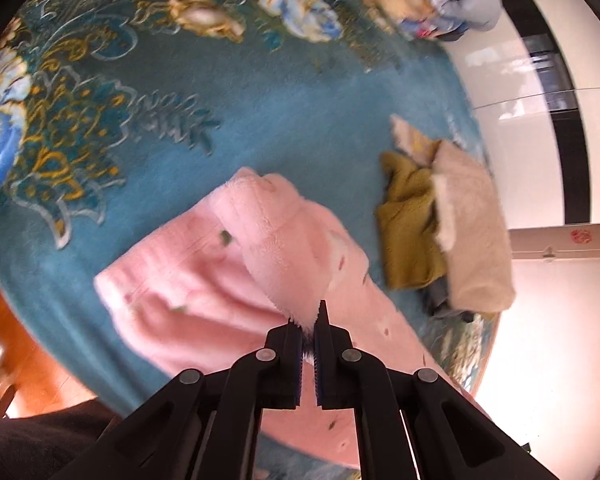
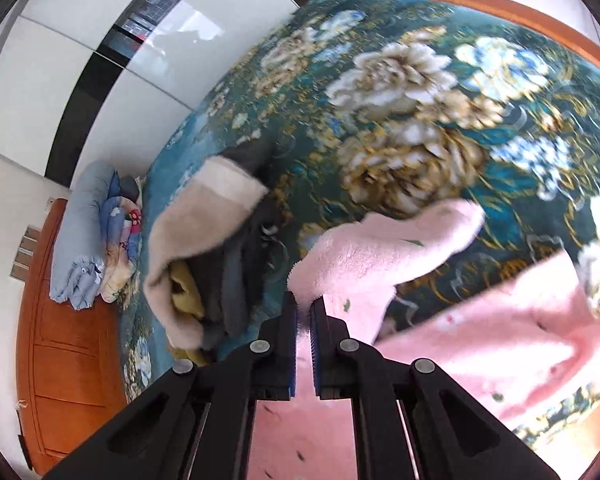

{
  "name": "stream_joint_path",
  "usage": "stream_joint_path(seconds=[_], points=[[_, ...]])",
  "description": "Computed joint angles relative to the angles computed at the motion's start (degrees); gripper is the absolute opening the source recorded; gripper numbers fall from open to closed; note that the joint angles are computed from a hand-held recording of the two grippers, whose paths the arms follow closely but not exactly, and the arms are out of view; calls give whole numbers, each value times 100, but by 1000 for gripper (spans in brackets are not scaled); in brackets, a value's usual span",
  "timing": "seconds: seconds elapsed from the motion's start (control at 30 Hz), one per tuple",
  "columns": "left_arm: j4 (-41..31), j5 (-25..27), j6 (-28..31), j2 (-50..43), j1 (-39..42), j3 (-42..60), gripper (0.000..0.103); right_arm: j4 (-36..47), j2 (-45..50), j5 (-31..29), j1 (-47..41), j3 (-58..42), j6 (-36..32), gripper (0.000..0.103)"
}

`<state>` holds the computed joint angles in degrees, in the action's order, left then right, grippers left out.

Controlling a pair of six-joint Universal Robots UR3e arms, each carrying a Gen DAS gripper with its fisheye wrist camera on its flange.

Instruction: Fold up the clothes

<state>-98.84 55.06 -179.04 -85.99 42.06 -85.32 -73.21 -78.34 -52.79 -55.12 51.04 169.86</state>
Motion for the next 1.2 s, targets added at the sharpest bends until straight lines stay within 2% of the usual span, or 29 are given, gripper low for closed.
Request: stream_joint_path(seconds=[0.13,0.3,0.43,0.6,0.63,0.7,0.77,0.87,0.93,1.03,1.1,1.2], points=[[-717,784,379,-393,-298,668,4,247,-528,-543,-282,937,-563,6],[-1169,1419,676,-763,-550,1044,5,353,-758,-1398,-425,1529,-941,6],[-1253,1961,605,-1047,-733,1182,5,-169,-789,-2153,-219,2631,-783,6],[-1323,1974,625,-1187,-577,1085,9,-792,-562,-2535,61,3370,-371,6],[-1337,1938,663,-1203,-533,1063,11,-812,-495,-2557,96,3338,-351,6],[-1249,1855,659,-1166,-379,955,22,-748,-336,-2587,156,3167,-335,6],[-1108,1771,627,-1085,-158,791,47,-565,-165,-2656,245,2860,-315,9],[-1137,1657,744,-1082,153,651,51,164,253,-2769,466,1974,-340,13],[-1093,1623,790,-1086,308,544,56,736,567,-2808,622,1247,-419,28],[-1034,1510,834,-1112,550,365,62,1112,702,-2764,911,322,-724,41],[-1064,1245,884,-1167,721,203,66,1106,688,-2737,1077,-37,-870,42],[-1147,741,1070,-1287,966,-58,71,1042,557,-2502,1171,-66,-856,43]])
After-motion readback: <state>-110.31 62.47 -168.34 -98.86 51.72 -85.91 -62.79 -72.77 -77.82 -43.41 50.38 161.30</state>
